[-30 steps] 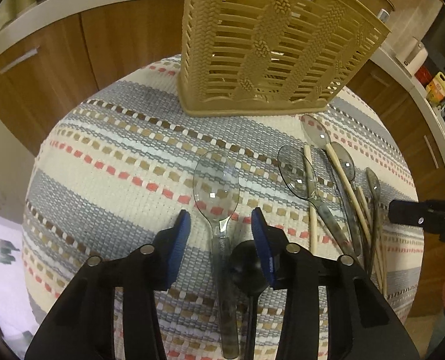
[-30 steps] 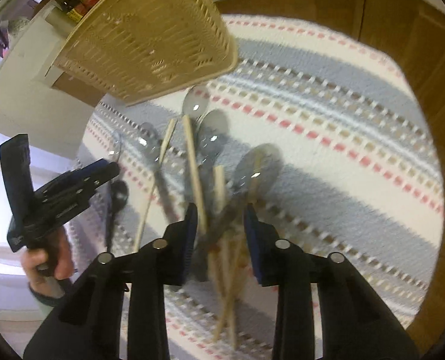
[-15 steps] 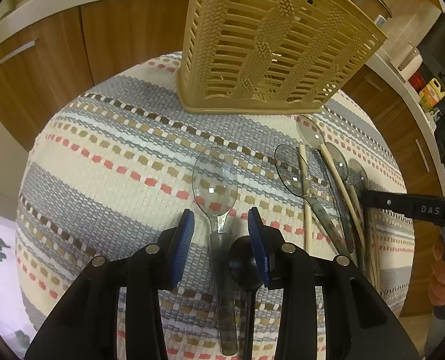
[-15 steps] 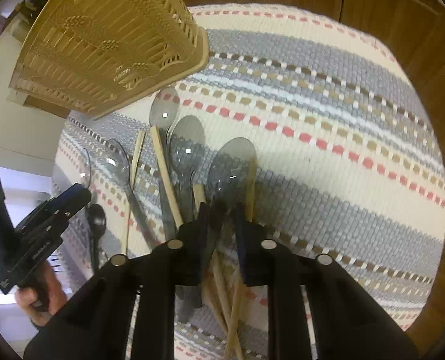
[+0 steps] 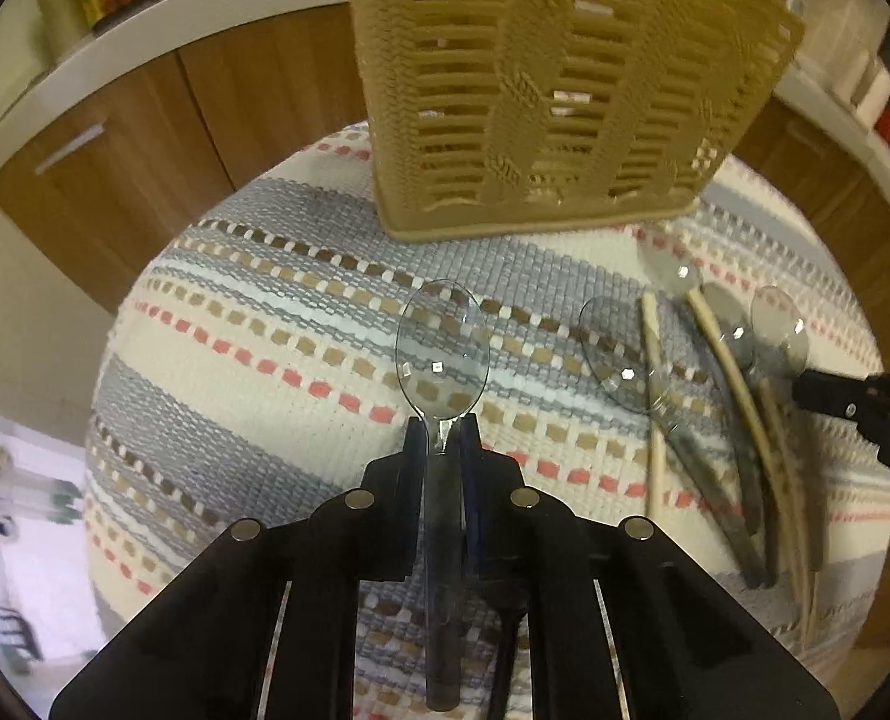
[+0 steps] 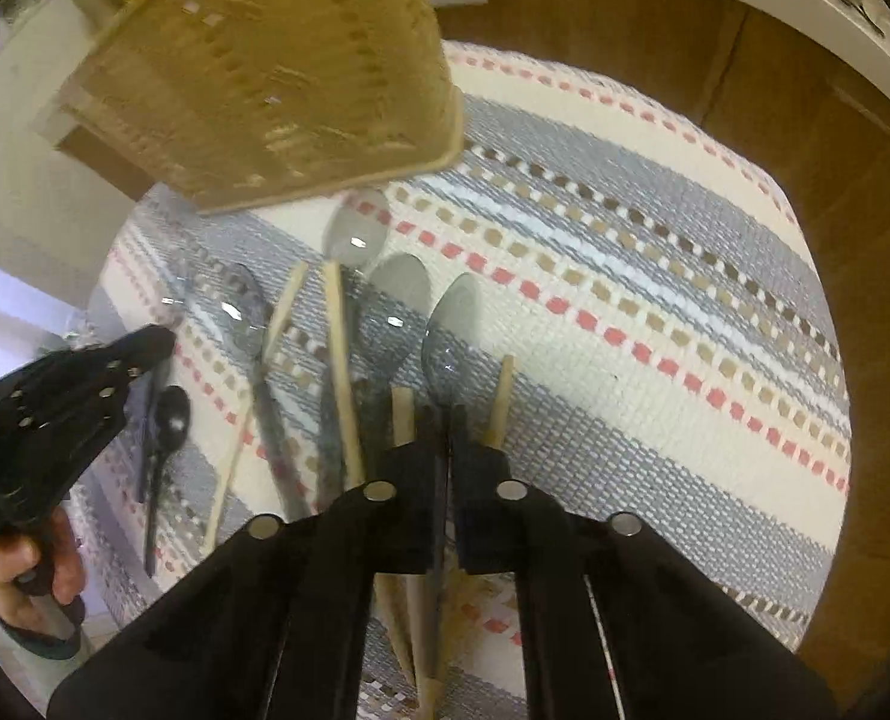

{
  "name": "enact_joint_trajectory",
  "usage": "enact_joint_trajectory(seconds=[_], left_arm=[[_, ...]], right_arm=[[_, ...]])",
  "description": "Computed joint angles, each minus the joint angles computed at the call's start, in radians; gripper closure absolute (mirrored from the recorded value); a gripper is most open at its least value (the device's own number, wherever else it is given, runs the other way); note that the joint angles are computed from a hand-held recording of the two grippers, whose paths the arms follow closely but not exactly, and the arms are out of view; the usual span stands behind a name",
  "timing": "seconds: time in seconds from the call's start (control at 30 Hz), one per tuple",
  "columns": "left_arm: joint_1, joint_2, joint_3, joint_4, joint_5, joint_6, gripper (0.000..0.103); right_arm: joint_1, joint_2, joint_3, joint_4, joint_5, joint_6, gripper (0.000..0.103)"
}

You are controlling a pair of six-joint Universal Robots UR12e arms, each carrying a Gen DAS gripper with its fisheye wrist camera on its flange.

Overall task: Organize utensils
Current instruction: 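Lower and close the left tool on a clear spoon while the right tool grasps another clear spoon, then lift both clear spoons over the tan basket and open both tools to drop them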

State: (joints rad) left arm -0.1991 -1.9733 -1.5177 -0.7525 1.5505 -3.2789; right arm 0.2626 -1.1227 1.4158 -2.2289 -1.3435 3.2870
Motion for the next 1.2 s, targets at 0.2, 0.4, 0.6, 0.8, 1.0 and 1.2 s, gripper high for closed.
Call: enact_joint_trajectory(seconds=[0.2,0.4,0.6,0.8,1.0,1.2], left_arm=[[0.019,0.048,-0.104,0.274,-0.069,-0.1,0.094],[0.022,0.092,-0.159,0.502,-0.062,-0.158,0.094],[0.015,0.101,-0.16,0.708,-0.033,-0.183,0.094],[0.005,0.068,-0.104,0.813,0.009,-0.19,0.094],[0.009,0.008,-0.018,0.9,0.032,-0.189,0.093],[0.009,-0.069,0.073,0.96,0.072,-0.178,0.093]], right_arm=[[-0.006,-0.023,0.056,-0.142,0.035,-0.025,0.102],[-0.02,-0.049,0.116,-0.338,0.09,-0.036,0.102],[-0.026,-0.069,0.133,-0.544,0.132,-0.023,0.102],[-0.031,-0.058,0.11,-0.71,0.138,0.017,0.102],[-0.036,-0.026,0.034,-0.795,0.105,0.029,0.102],[-0.021,0.034,-0.065,-0.862,-0.002,-0.01,0.102]])
